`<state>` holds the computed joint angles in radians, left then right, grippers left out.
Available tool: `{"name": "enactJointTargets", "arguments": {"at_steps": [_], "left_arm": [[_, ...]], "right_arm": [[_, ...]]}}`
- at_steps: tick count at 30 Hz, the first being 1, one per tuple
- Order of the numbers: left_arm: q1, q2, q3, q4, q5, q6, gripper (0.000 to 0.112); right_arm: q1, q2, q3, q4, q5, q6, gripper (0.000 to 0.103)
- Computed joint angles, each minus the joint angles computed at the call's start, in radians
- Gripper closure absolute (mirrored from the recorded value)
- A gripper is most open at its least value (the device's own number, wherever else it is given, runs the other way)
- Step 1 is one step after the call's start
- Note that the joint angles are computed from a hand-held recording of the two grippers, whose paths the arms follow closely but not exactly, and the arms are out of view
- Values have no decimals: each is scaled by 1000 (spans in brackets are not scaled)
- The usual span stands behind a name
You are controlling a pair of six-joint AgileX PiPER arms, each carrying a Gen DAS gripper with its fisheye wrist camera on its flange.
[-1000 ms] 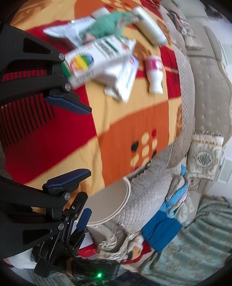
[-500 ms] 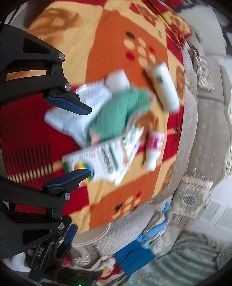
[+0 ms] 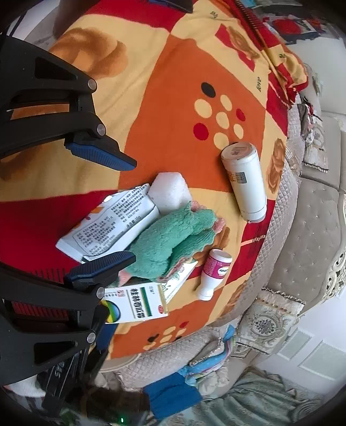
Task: Collect trash
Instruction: 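Grasp the white medicine box with the right tool while the left tool grasps the green towel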
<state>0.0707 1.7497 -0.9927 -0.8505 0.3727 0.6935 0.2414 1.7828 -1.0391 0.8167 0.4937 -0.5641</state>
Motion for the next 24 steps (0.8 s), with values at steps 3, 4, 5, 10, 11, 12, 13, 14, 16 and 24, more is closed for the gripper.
{"name": "enactJointTargets", "arguments": {"at_steps": [3,4,5,10,11,12,13,14,16,24], "left_arm": [[5,25,-38,-21,31,-6,51],[2,32,-47,-27,33,-6,51],[-4,41,-61,-19,32,-25,51],[-30,97,-129,-7,46,-91,51],[-39,111,-143,-6,42,-107,51],[-47,121,-153,-3,36,-119,51],[-59,131,-164,14,26,-145,51],[-73,148,-183,53,16,-196,51],[-94,177,-212,103,1,-270,51],[-162,251,-312,358,-36,-577,47]], "right_arm": [[-8,56,-38,74,23,-69,44],[-11,70,-43,106,28,-100,58],[-20,85,-46,153,47,-142,61],[-72,39,29,292,96,-281,68],[-93,19,57,314,108,-307,68],[-109,3,78,321,117,-319,68],[-136,-20,109,317,130,-321,68],[-165,-36,132,313,149,-322,68],[-226,-64,174,316,190,-340,68],[-267,-201,223,27,77,-92,45]]}}
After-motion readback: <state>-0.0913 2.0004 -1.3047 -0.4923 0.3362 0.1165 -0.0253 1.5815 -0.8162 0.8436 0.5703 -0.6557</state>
